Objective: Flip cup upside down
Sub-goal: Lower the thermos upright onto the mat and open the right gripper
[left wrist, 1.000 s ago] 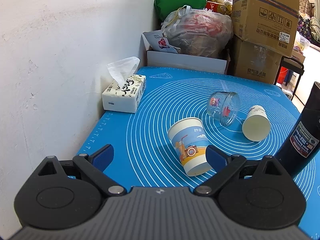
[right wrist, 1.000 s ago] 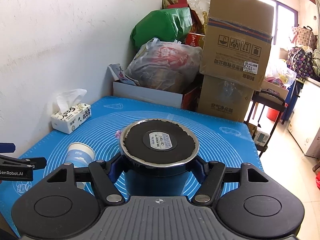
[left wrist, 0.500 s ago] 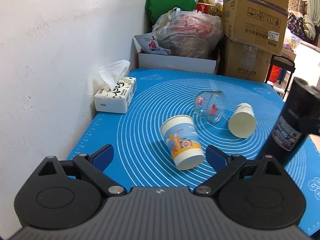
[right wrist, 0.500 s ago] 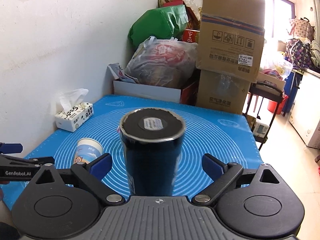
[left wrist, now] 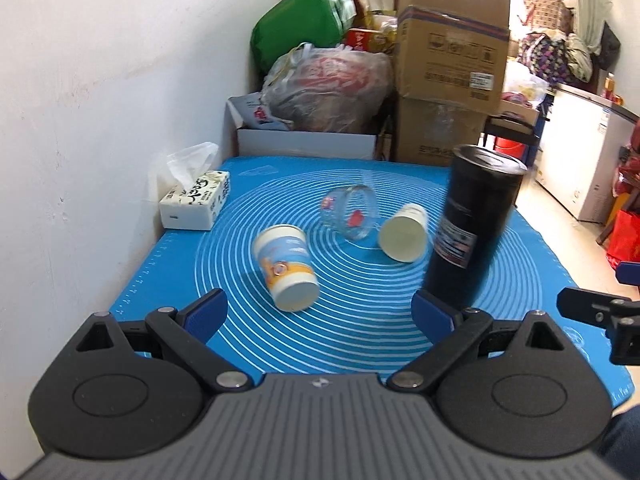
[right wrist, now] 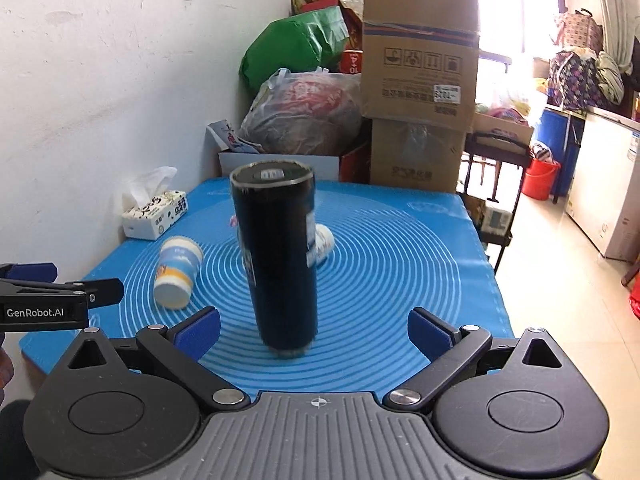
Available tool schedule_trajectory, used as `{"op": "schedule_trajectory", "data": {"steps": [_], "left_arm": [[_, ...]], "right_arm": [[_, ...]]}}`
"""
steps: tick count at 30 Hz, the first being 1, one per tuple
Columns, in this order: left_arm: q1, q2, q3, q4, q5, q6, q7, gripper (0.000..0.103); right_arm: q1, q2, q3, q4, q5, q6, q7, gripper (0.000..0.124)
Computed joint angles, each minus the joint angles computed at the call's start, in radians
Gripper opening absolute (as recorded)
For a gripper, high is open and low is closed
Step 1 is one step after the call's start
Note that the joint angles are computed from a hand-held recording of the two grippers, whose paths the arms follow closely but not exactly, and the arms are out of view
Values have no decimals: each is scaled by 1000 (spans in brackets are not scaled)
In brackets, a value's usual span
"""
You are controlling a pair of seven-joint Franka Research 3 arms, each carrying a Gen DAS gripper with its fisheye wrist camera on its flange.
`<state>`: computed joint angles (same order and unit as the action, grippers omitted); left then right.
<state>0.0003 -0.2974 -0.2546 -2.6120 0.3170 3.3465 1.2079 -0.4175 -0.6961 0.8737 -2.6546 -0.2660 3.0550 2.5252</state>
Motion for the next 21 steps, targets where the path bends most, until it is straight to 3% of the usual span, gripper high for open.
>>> {"op": "schedule_trajectory", "data": {"steps": [2, 11, 21], "left_arm": [[5, -29, -16, -27, 1, 6, 0, 98], [-60, -118, 19, -115, 20, 5, -8, 98], [-97, -167, 44, -168, 34, -3, -9, 98]], "right_arm": [[45, -26, -26, -29, 12, -11, 4, 101], [197, -134, -106, -129, 37, -62, 28, 101], [290, -171, -154, -169, 32, -102, 43, 101]]}}
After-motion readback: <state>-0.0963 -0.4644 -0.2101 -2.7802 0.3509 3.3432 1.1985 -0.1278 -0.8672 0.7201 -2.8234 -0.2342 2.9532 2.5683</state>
